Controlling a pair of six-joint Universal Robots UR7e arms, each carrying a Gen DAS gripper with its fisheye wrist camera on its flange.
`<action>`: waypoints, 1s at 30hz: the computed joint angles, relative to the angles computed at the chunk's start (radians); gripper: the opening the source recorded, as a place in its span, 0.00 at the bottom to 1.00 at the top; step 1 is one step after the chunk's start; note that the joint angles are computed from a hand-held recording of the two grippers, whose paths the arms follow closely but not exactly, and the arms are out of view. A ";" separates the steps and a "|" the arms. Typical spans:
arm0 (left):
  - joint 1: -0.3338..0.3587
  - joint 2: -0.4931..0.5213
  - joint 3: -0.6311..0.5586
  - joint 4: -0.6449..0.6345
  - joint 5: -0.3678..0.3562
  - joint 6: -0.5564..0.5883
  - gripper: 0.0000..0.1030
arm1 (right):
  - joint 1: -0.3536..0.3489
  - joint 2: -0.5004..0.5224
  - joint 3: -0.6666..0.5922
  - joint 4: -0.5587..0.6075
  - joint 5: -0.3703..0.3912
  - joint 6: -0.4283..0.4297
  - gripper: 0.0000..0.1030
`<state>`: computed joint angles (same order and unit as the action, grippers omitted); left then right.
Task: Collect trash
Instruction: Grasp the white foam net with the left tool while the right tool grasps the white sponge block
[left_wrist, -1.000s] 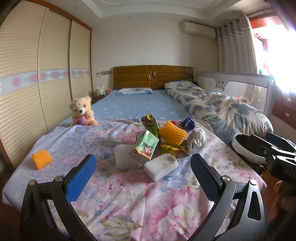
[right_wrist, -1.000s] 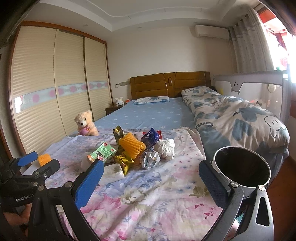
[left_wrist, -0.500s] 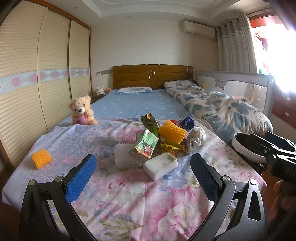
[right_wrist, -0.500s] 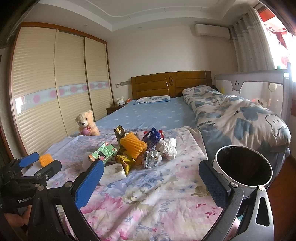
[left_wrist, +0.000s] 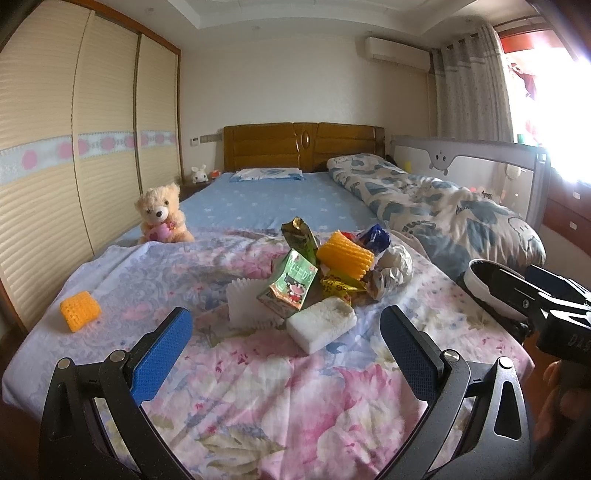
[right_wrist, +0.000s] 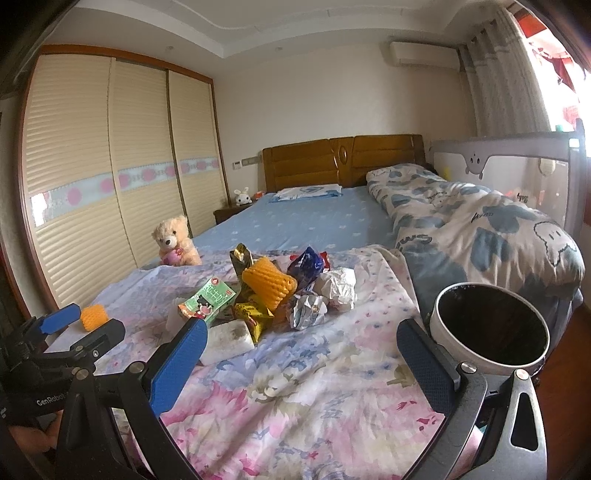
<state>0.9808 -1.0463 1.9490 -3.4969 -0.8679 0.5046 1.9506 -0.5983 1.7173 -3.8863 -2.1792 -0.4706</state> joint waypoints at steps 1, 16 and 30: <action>0.002 0.000 -0.001 0.004 0.001 -0.001 1.00 | -0.001 -0.001 0.000 0.008 -0.001 0.006 1.00; 0.078 0.033 -0.120 0.180 0.007 -0.064 1.00 | -0.031 0.002 -0.053 0.200 0.032 0.086 1.00; 0.193 0.099 -0.337 0.456 -0.024 -0.159 0.85 | -0.079 0.051 -0.207 0.541 0.140 0.225 0.75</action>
